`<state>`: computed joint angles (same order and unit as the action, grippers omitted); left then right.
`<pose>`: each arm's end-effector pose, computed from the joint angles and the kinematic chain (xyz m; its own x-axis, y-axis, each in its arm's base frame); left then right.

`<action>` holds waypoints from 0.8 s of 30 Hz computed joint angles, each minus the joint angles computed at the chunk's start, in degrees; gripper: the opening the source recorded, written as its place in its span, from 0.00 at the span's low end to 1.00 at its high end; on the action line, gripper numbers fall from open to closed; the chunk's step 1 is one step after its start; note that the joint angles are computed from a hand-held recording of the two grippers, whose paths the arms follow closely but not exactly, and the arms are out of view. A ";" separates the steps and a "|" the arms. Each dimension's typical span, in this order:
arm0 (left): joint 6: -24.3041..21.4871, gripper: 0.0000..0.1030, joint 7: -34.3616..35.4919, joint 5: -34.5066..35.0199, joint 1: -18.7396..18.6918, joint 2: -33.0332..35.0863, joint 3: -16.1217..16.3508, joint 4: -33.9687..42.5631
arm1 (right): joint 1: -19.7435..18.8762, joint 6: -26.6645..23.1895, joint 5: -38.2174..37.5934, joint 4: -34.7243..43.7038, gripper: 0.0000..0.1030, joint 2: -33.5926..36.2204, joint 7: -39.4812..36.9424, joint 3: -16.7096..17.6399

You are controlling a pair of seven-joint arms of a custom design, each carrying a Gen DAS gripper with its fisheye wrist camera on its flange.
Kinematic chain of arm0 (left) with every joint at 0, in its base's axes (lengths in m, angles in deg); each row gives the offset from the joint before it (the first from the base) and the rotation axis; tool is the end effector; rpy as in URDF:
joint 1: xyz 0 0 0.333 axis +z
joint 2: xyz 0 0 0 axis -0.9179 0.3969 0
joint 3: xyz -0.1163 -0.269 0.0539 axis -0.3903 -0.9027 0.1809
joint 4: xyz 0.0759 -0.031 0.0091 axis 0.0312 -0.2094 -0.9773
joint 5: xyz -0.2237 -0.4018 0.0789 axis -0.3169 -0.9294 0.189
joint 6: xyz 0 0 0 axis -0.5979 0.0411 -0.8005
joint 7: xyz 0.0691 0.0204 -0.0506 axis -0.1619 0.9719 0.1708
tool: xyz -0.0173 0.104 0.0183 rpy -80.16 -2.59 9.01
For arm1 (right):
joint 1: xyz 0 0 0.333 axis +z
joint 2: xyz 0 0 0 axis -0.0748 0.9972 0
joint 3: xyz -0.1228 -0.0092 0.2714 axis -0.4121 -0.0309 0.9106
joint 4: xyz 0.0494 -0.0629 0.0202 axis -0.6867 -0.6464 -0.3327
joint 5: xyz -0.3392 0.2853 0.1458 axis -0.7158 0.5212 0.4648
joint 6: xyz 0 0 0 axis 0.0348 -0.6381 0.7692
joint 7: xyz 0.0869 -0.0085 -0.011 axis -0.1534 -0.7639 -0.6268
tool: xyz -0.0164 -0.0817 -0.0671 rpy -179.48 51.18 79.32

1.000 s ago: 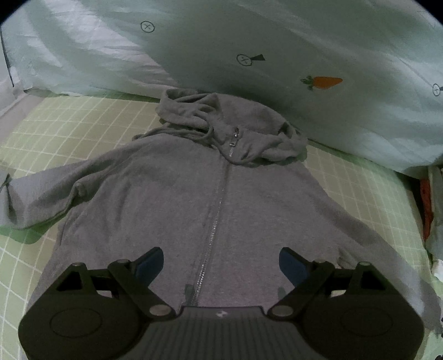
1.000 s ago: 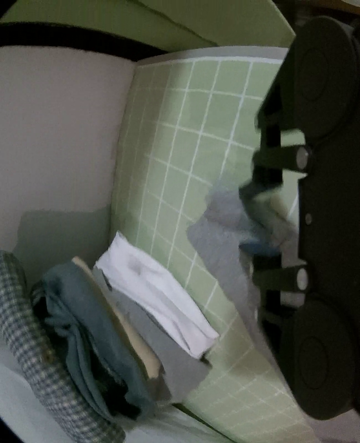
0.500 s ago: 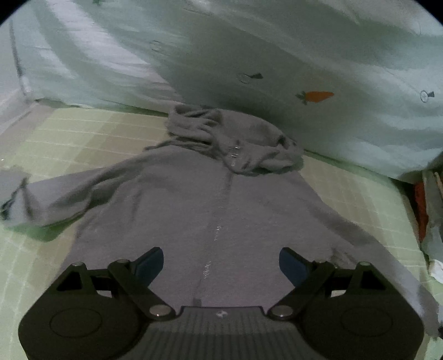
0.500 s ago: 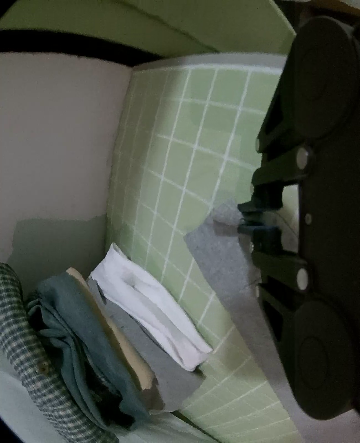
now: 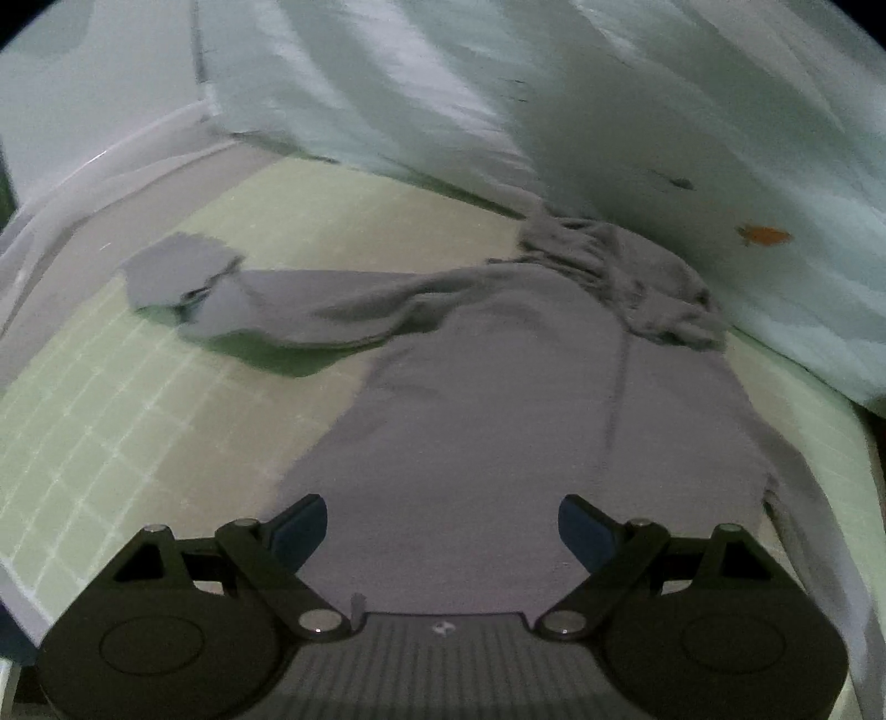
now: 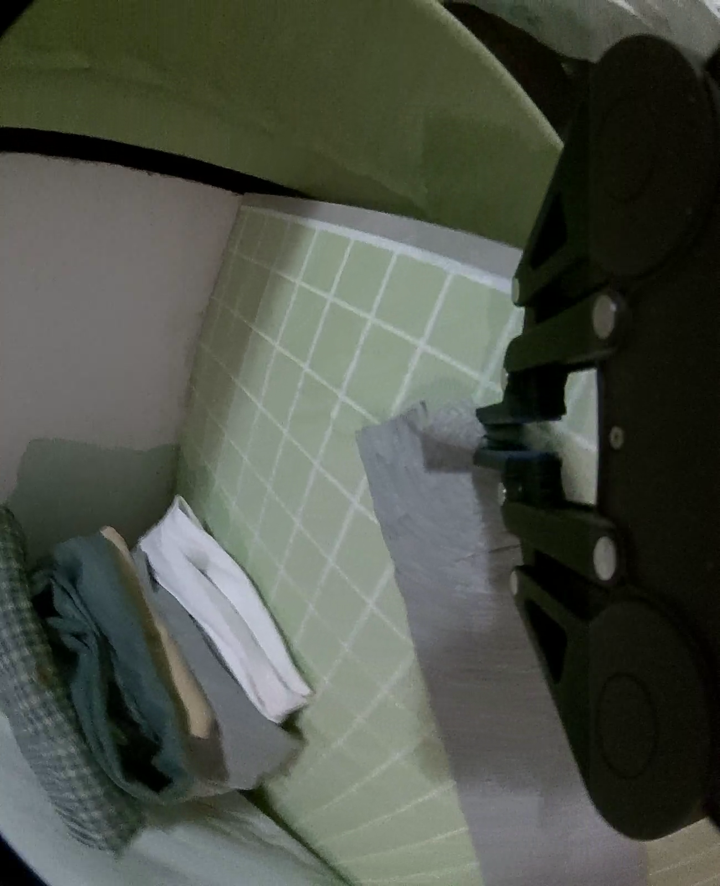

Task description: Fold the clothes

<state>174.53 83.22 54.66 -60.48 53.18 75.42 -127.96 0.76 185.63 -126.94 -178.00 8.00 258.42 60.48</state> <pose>0.5386 -0.0241 0.5457 0.5233 -0.8366 0.1617 -0.6439 -0.5125 -0.5681 0.5501 0.1005 0.4379 -0.7490 -0.6615 -0.0377 -0.4812 0.5822 -0.6553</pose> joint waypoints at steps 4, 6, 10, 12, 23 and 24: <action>0.01 0.88 1.05 0.49 1.73 -3.79 1.62 -3.33 | 1.31 -4.34 2.23 3.26 0.36 1.42 -4.31 0.46; -0.16 0.88 1.63 0.88 3.00 -4.66 2.14 -4.05 | 2.06 -6.84 0.64 5.46 0.63 2.47 -3.72 1.53; 0.77 0.88 3.94 0.64 5.45 -5.02 4.09 -4.66 | 5.51 -7.31 -2.45 10.71 0.98 6.19 -2.27 3.02; 1.25 0.88 4.95 0.53 6.91 -4.03 4.88 -4.00 | 7.68 -4.83 -2.01 13.61 1.00 8.83 -3.11 3.01; 6.79 0.88 20.76 -1.63 11.18 9.35 10.16 6.28 | 21.55 2.44 3.32 41.34 1.00 34.06 -13.77 2.93; 7.25 0.88 22.83 -2.02 11.35 11.07 10.53 7.62 | 22.63 1.82 4.15 44.65 1.00 36.75 -15.38 2.80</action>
<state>181.78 106.06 52.64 -49.13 64.24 85.95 -120.34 23.39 187.45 -122.79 -133.35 44.76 243.04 63.28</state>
